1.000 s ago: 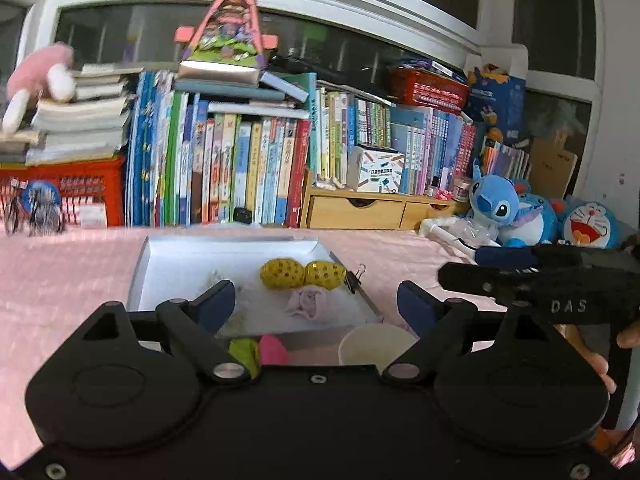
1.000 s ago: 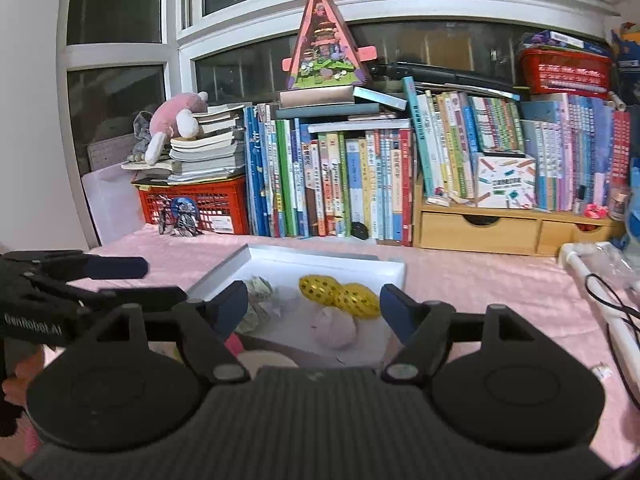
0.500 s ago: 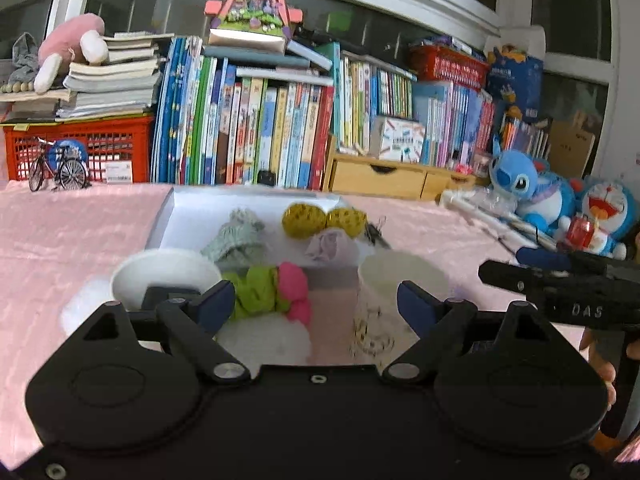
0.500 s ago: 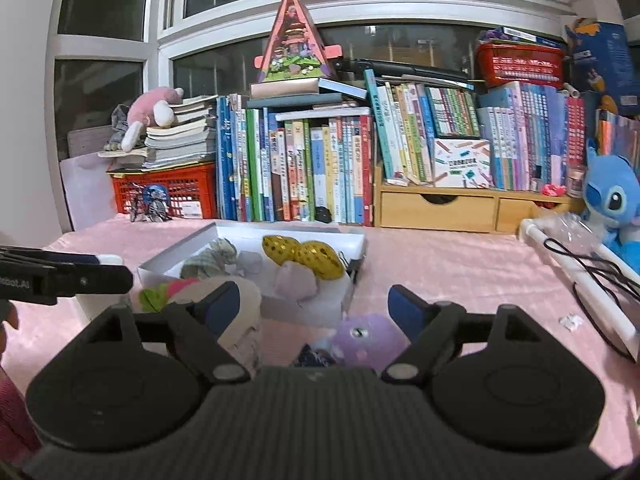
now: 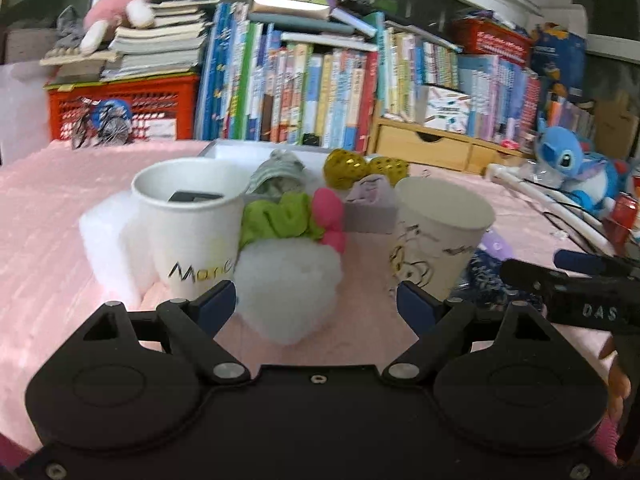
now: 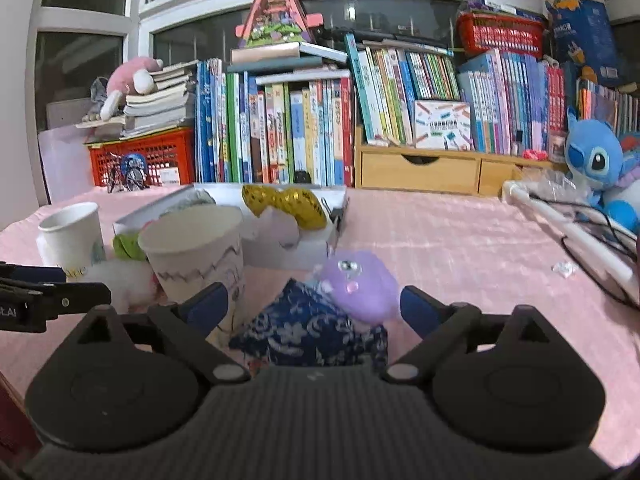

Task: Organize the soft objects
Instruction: 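Move the left gripper toward the white cotton ball while the right gripper approaches the blue floral pouch, then close the left gripper on the white cotton ball while the right gripper grasps the blue floral pouch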

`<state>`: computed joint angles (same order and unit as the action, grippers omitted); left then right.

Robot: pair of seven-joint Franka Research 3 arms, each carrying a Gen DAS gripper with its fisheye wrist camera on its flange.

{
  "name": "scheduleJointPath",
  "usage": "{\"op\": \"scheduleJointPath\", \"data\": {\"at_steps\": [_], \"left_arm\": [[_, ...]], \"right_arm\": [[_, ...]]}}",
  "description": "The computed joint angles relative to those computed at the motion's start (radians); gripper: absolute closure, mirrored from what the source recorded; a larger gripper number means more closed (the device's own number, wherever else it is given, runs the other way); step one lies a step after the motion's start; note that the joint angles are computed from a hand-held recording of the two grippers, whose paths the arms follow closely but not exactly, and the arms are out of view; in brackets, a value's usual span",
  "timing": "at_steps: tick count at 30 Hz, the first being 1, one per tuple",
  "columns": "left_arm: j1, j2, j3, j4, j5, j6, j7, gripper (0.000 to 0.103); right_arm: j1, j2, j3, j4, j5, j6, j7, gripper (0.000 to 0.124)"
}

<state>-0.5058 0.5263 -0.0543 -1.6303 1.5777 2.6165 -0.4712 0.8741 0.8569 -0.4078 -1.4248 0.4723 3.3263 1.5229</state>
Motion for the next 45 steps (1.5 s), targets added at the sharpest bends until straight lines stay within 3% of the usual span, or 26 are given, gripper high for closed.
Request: {"op": "scheduleJointPath", "data": {"at_steps": [7,19,35,45], "left_arm": [[-0.006,0.047,0.012,0.052,-0.069,-0.032,0.001,0.016],[-0.04,0.107,0.052,0.126,-0.148,-0.056,0.013,0.018],[-0.067,0.148,0.083,0.178,-0.239,-0.078,0.026,0.025],[-0.075,0.159,0.094,0.194,-0.263,-0.096,0.021,0.034]], "right_arm": [[0.059,0.031,-0.089,-0.001,-0.015,-0.063,0.064,0.025],[0.009,0.046,-0.054,0.048,-0.162,-0.12,0.196,0.025],[0.012,0.088,-0.103,0.121,-0.32,-0.196,0.34,0.022],[-0.032,0.101,-0.064,0.186,-0.439,-0.269,0.431,0.022]]}}
